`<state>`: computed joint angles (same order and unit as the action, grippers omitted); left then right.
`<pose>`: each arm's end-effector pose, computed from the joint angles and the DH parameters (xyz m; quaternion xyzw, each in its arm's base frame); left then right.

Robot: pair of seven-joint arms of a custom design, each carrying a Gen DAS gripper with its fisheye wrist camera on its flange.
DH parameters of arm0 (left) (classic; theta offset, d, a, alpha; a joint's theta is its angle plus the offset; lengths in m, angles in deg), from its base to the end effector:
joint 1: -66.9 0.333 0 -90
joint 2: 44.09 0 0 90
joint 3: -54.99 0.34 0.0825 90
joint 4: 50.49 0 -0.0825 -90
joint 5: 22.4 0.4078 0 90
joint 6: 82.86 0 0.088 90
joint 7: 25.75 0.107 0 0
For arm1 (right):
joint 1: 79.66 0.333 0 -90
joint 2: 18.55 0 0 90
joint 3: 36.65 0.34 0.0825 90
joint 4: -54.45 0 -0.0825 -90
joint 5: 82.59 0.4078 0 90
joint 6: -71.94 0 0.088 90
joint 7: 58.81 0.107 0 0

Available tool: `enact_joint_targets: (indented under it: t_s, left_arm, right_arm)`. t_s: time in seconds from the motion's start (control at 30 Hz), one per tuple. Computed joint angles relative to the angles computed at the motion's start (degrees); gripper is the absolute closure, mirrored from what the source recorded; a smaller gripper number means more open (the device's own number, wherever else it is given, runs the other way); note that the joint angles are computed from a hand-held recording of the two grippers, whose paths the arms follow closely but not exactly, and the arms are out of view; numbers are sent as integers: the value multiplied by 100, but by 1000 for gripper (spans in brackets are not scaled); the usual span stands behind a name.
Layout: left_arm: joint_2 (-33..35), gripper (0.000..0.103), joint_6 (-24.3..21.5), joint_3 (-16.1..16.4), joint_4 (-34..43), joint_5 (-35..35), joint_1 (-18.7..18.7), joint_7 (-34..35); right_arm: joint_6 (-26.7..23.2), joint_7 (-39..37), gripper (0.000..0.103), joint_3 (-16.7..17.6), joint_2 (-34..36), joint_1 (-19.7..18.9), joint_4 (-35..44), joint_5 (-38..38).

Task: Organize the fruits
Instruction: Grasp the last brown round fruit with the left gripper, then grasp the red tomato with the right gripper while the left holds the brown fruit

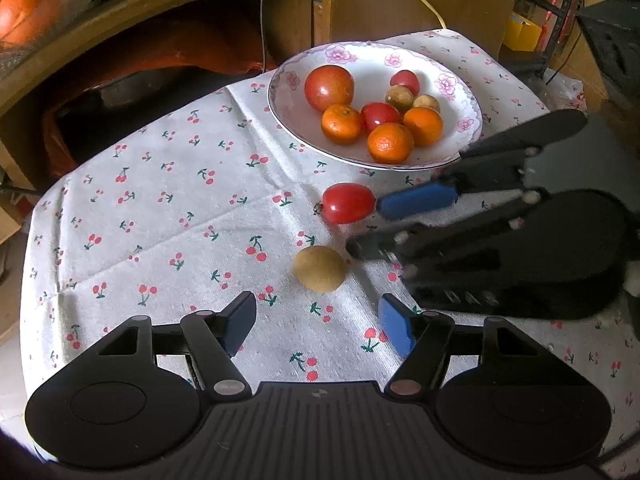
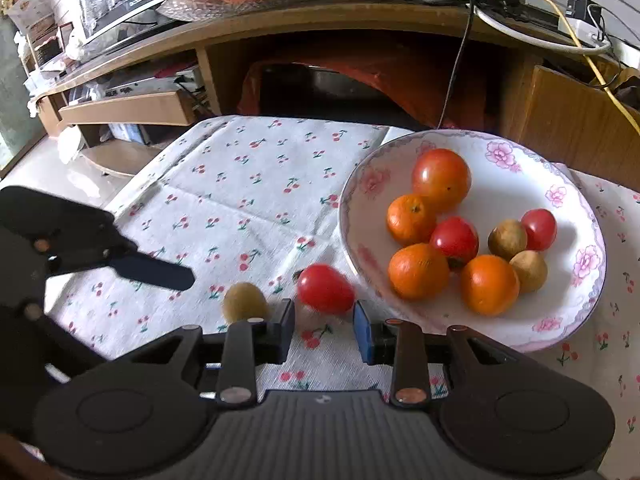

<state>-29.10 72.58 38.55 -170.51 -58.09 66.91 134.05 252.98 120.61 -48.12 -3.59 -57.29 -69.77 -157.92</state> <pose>0.6111 -0.1519 0.3406 -0.2917 0.9186 -0.2508 0.0911 0.5545 0.1987 0.3191 -0.6538 0.6691 -0.2021 0.2899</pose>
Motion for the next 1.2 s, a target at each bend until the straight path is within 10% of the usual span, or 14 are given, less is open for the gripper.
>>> enact_joint_targets:
  t_s: [0.2, 0.4, 0.67, 1.2]
  left_arm:
    - [60, 29, 151, -207, -17, -352, 82, 621]
    - [219, 37, 283, -254, 101, -478, 13, 652]
    - [240, 63, 302, -204, 160, -382, -16, 287]
    - [84, 65, -303, -35, 162, -412, 132, 306]
  right_arm:
    - [-92, -1964, 55, 740, -361, -605, -596, 1920]
    - [-116, -1046, 55, 1, -580, -23, -713, 1108]
    - [-114, -334, 55, 148, -535, -237, -546, 422]
    - [-204, -487, 52, -99, -8, 175, 30, 770]
